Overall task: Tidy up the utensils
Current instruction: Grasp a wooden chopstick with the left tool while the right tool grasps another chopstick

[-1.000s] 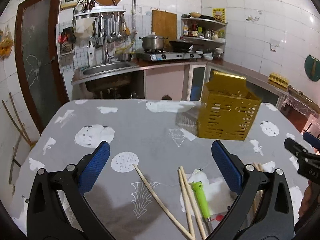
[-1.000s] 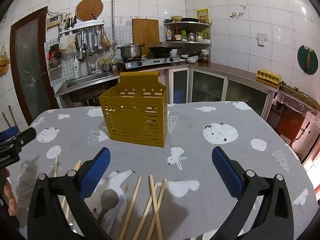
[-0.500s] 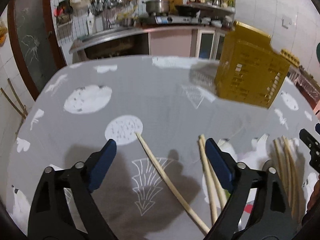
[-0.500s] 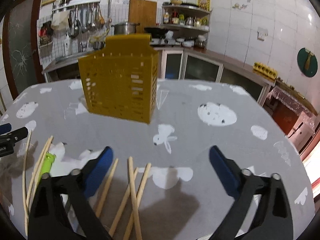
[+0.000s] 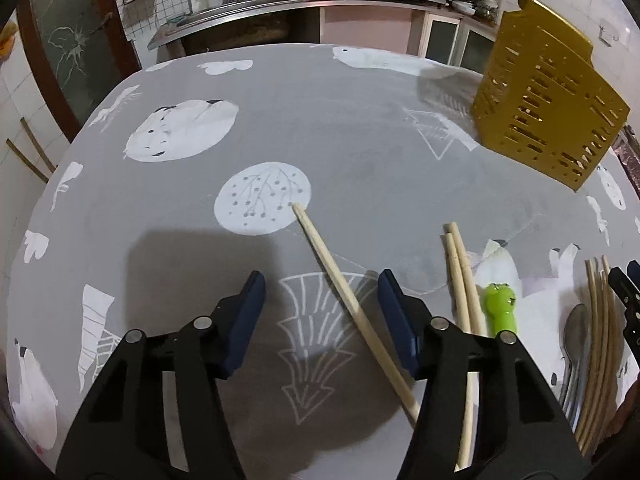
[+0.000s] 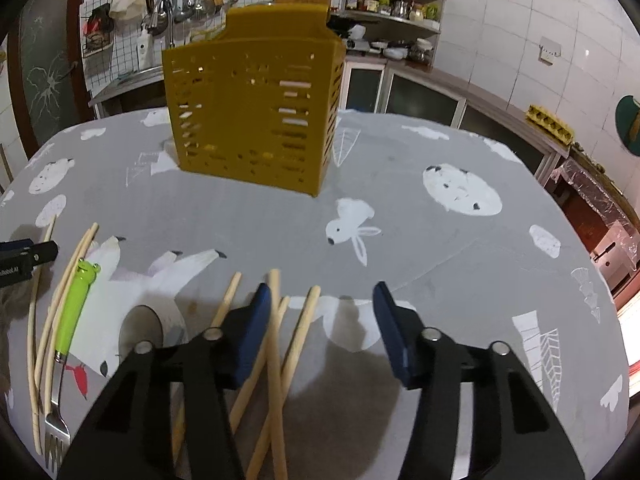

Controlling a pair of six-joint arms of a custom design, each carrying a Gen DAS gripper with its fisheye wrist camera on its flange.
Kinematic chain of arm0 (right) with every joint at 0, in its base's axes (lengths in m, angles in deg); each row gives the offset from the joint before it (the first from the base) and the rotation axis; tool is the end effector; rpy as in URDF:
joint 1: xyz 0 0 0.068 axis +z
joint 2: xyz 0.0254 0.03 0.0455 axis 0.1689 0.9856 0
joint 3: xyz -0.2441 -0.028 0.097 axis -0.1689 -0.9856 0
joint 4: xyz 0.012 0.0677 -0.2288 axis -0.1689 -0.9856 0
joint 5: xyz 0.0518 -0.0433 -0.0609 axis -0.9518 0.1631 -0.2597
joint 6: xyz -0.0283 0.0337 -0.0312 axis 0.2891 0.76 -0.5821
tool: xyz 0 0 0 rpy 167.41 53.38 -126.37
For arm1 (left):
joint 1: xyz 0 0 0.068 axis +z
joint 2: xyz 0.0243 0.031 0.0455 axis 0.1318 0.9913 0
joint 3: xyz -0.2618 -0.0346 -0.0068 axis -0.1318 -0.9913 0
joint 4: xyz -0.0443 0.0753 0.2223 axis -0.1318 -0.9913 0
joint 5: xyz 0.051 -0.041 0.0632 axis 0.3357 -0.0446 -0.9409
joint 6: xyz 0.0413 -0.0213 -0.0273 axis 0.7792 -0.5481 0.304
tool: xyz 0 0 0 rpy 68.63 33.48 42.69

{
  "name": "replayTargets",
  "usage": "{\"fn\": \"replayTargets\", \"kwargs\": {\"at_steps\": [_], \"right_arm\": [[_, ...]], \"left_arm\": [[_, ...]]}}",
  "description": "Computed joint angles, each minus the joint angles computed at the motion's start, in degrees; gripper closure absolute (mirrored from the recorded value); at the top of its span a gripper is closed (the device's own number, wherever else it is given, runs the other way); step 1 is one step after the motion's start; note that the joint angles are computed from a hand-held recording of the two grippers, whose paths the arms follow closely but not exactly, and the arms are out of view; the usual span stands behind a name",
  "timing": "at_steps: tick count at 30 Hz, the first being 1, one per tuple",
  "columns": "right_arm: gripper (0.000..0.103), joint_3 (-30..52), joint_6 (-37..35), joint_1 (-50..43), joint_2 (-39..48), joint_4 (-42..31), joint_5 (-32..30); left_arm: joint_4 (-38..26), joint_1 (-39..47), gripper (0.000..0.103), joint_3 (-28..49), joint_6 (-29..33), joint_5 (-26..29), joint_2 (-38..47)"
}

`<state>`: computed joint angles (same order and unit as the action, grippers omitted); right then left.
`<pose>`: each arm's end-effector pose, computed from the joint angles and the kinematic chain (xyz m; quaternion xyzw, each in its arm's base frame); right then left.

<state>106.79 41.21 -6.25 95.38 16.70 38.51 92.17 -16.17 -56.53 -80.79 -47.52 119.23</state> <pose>0.2509 -0.0627 0.0360 -0.0863 0.9197 -0.0049 0.3831 0.2396 -0.0912 0.0255 -0.1372 0.9481 0.0476 0.2828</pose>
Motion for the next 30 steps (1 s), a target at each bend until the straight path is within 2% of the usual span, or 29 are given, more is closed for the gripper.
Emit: {"fn": "replayTargets", "kwargs": {"at_steps": [8, 11, 13, 17, 22, 24, 30], "right_arm": [[0.052, 0.8, 0.7, 0.0, -0.1, -1.9, -0.9], [0.061, 1.7, 1.6, -0.1, -0.9, -4.2, -1.3], [0.069, 2.3, 2.2, -0.2, -1.5, -6.0, -1.7], [0.071, 3.8, 2.7, 0.4, -1.7, -8.8, -2.0], [0.085, 5.9, 1.5, 1.9, 0.5, -11.1, -0.4], [0.092, 5.9, 1.4, 1.5, 0.7, -10.8, -0.3], [0.095, 8.0, 1.2, -2.6, -2.4, -16.1, -4.4]], "left_arm": [[-0.5, 0.5, 0.046, 1.5, 0.5, -0.3, 1.4], [-1.9, 1.4, 0.047, 2.7, 1.4, 1.0, 1.4], [-3.1, 2.4, 0.051, 3.0, 1.7, 3.1, 0.6], [-4.9, 3.2, 0.055, 4.3, 2.9, 4.8, 0.5], [-7.0, 2.2, 0.08, 6.5, 5.3, 4.9, 0.8], [-7.5, 2.1, 0.087, 6.9, 5.5, 5.3, 0.6], [-8.3, 2.9, 0.095, 8.4, 6.9, 6.7, 0.8]]}}
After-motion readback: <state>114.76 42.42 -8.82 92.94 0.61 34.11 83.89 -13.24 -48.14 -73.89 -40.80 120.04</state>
